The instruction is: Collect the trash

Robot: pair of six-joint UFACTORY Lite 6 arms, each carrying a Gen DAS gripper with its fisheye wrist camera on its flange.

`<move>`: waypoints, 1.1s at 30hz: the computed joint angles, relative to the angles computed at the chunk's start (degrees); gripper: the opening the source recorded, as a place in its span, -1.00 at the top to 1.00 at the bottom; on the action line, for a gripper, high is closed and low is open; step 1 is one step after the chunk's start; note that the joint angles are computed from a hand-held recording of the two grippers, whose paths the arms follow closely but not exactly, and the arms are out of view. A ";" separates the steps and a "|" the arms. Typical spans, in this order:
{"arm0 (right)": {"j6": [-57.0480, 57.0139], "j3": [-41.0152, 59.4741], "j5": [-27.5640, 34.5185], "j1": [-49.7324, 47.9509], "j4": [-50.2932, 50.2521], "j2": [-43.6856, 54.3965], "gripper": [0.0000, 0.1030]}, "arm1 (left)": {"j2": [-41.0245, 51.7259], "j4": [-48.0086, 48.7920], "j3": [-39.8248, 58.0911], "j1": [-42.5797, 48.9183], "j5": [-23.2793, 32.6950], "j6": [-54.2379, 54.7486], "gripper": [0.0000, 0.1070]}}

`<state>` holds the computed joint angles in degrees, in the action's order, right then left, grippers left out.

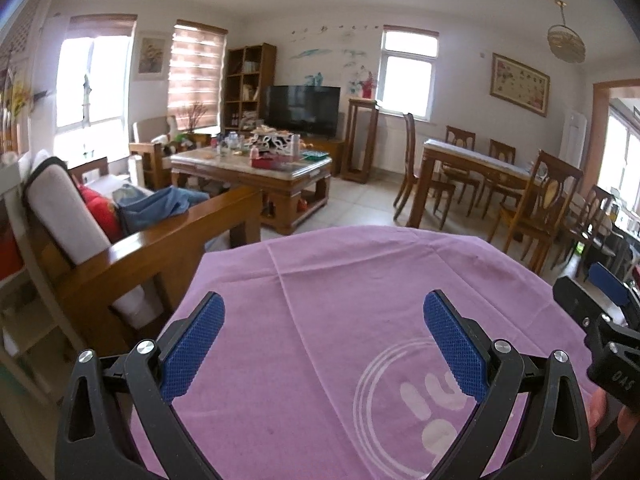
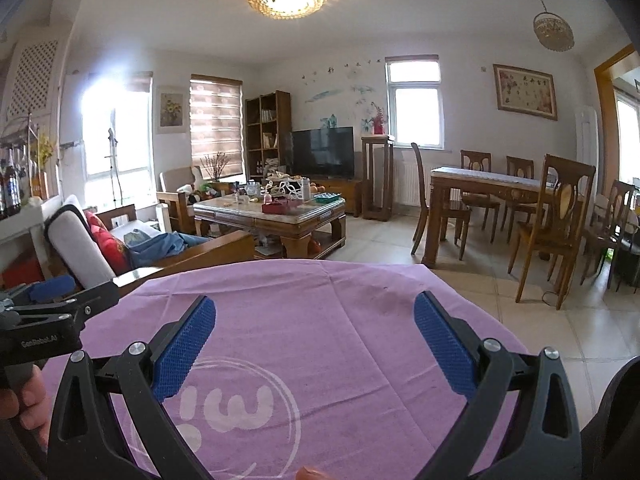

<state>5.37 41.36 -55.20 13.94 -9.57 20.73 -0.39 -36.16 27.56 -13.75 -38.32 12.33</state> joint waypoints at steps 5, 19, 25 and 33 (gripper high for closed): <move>2.72 0.85 0.55 -1.24 -1.76 0.78 -0.91 | 2.95 -0.46 1.75 -0.52 -1.09 -0.34 -0.83; 3.98 0.64 0.48 -2.40 -3.30 0.75 -0.91 | 4.14 -2.47 1.04 -3.03 -3.00 -0.84 -0.83; 4.32 0.76 0.51 -2.80 -3.82 0.81 -0.91 | 4.35 -3.55 1.06 -3.84 -3.33 -0.91 -0.83; 5.15 1.24 1.43 -3.11 -4.42 0.85 -0.91 | 4.43 -3.52 0.78 -4.21 -3.78 -1.28 -0.83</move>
